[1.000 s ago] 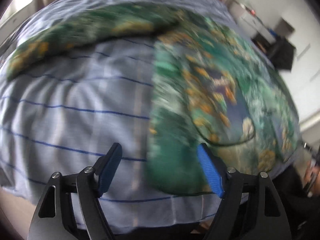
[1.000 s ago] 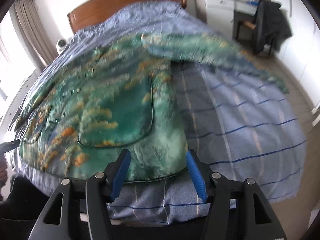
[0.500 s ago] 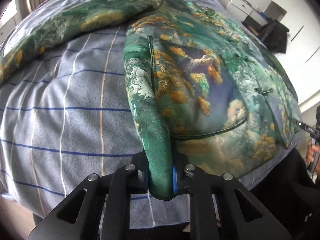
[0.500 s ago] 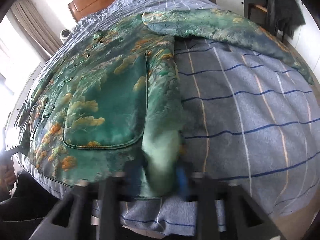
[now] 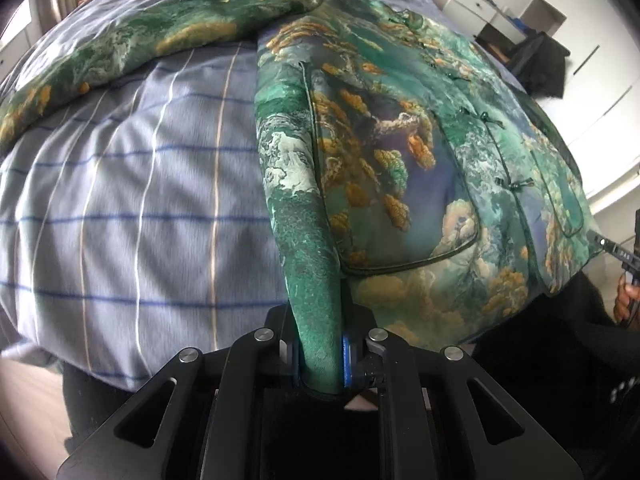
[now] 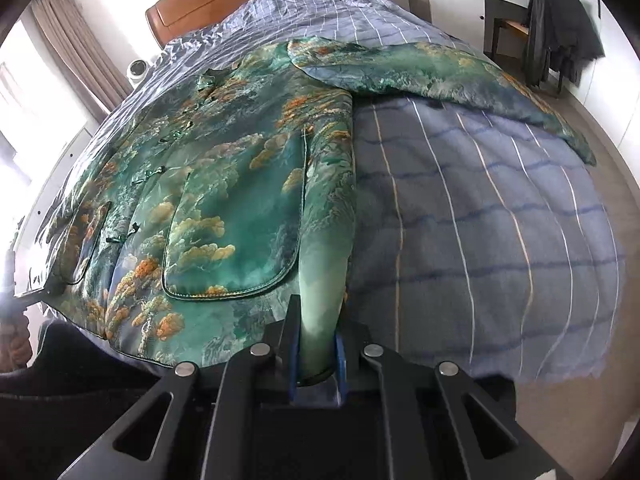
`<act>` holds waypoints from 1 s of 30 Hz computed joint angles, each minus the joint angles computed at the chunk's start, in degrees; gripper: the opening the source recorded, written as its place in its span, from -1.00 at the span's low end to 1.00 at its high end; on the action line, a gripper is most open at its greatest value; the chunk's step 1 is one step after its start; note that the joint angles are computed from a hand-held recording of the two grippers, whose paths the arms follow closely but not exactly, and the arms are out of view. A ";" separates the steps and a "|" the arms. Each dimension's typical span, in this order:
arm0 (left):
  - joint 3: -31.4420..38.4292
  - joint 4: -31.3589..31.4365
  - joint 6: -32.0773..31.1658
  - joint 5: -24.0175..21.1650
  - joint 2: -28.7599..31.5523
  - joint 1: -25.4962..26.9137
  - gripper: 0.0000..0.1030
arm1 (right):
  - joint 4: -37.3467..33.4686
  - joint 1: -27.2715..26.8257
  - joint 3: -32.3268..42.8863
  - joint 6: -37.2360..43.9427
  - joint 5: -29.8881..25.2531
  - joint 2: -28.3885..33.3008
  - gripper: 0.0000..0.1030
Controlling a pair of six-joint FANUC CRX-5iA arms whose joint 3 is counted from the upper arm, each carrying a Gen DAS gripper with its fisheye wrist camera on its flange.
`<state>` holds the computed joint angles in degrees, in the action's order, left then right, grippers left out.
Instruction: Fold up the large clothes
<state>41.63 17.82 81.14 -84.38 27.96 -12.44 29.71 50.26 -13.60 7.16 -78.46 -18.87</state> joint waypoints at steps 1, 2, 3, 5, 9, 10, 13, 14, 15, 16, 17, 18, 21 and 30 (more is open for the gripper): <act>0.48 -0.19 0.16 0.10 0.47 -0.05 -0.75 | 0.05 0.06 -0.25 -0.23 -0.18 -0.29 -0.73; 1.00 -0.25 0.64 0.15 1.09 -0.07 -0.75 | 0.45 -0.03 -0.71 -0.89 -0.03 -0.21 -0.73; 2.37 -0.37 1.06 -0.37 2.02 -0.01 -0.73 | 0.76 -0.42 -1.26 -1.74 0.50 -0.05 -0.73; 5.08 -1.48 1.83 -0.89 3.69 -0.47 -0.63 | 0.55 -2.19 -0.91 -1.42 1.55 1.54 -0.72; 4.01 -4.89 1.51 1.56 2.06 -1.88 -0.24 | 2.03 -2.89 -0.35 -0.26 0.06 3.56 -0.47; 2.56 -5.22 1.29 2.63 0.77 -1.82 -0.08 | 2.46 -2.18 -0.62 -1.10 -0.61 3.37 -0.17; -1.47 -5.35 1.77 6.43 -2.98 -1.73 0.35 | 5.14 0.00 -1.45 -4.72 -2.74 2.20 0.13; -2.11 -5.87 2.41 8.09 -4.03 -1.92 0.44 | 6.06 0.68 -1.21 -5.39 -3.98 2.28 0.14; -4.85 -6.09 2.28 9.78 -6.49 -1.70 0.57 | 6.95 1.36 -0.96 -5.83 -5.40 2.38 0.15; -5.20 -6.67 2.68 11.24 -7.36 -1.96 0.65 | 7.97 2.29 -0.58 -6.30 -7.30 2.56 0.21; -5.24 -7.19 2.93 12.20 -7.87 -2.21 0.67 | 9.07 3.06 -0.10 -6.68 -9.15 2.96 0.28; -4.68 -7.97 3.39 13.35 -8.06 -2.67 0.71 | 9.82 3.69 0.32 -7.03 -10.52 3.33 0.32; -3.92 -10.47 5.17 16.77 -8.86 -3.77 0.85 | 12.81 4.54 1.31 -7.69 -12.40 4.59 0.42; 0.73 -13.73 9.62 17.80 -5.22 1.47 0.91 | 14.59 4.16 2.45 -8.52 -7.83 6.77 0.43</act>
<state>42.36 4.09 90.75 -66.58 22.73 -10.97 44.30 54.42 -11.15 -1.37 -86.29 -12.10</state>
